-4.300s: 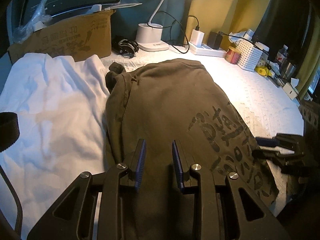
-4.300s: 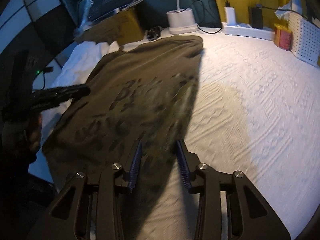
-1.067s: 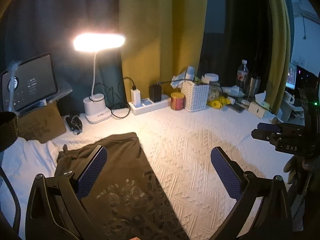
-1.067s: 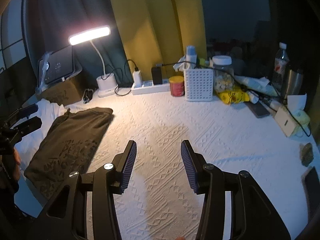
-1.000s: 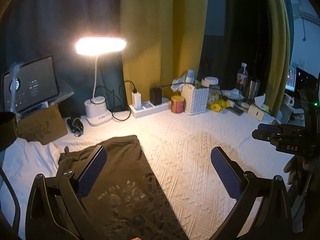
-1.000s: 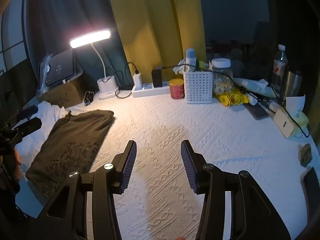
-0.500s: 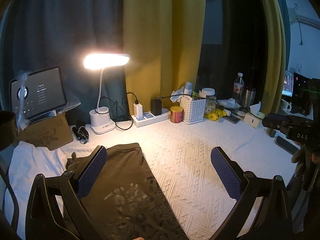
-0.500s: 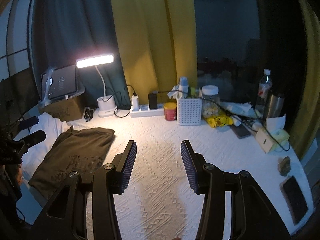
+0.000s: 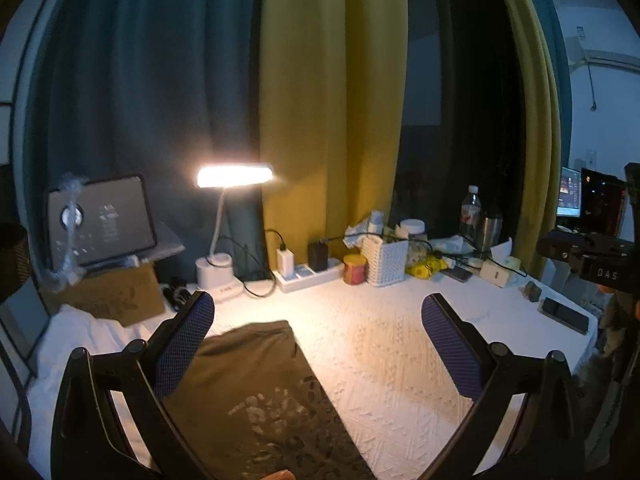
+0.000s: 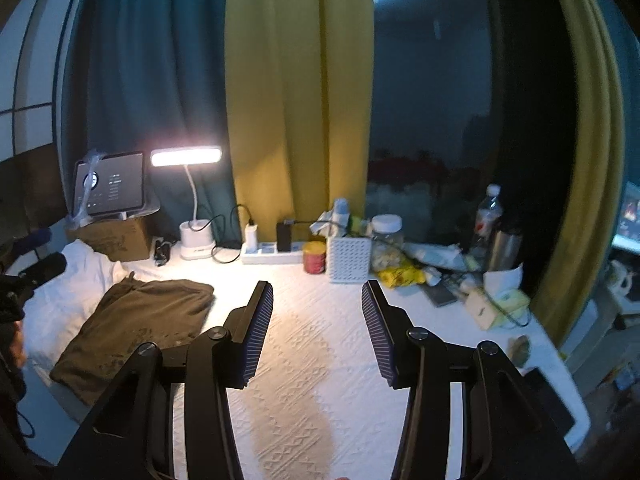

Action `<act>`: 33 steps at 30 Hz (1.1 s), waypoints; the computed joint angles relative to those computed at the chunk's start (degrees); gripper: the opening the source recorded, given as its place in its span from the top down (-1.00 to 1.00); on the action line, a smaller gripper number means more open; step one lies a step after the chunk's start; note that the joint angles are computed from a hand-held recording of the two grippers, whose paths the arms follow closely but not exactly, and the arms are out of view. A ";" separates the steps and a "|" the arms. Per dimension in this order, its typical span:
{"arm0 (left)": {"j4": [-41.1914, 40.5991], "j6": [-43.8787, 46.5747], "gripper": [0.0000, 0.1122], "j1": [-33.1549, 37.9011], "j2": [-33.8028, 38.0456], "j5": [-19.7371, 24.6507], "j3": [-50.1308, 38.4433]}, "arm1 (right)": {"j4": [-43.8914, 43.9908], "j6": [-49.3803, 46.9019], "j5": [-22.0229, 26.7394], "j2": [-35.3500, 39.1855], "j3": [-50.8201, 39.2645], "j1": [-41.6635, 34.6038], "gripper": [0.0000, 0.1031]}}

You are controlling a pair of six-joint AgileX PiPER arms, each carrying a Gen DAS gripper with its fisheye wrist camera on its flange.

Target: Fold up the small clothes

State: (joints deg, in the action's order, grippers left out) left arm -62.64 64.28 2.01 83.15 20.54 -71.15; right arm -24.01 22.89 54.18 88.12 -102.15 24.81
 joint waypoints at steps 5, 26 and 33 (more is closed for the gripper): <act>-5.95 6.64 -0.82 0.48 -4.32 -2.09 3.68 | -7.83 6.21 1.89 -2.64 0.76 4.75 0.05; -5.03 3.33 -0.82 5.18 -16.71 -0.60 8.90 | -20.34 13.30 9.63 -5.62 -5.89 18.41 0.05; -9.54 5.46 -0.82 9.06 -18.28 2.41 9.36 | -23.78 14.03 12.37 -5.18 -8.98 22.16 0.05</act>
State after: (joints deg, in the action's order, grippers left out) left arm -72.18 69.74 11.06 64.87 22.95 -61.78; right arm -47.78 36.91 66.54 82.94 -111.13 46.97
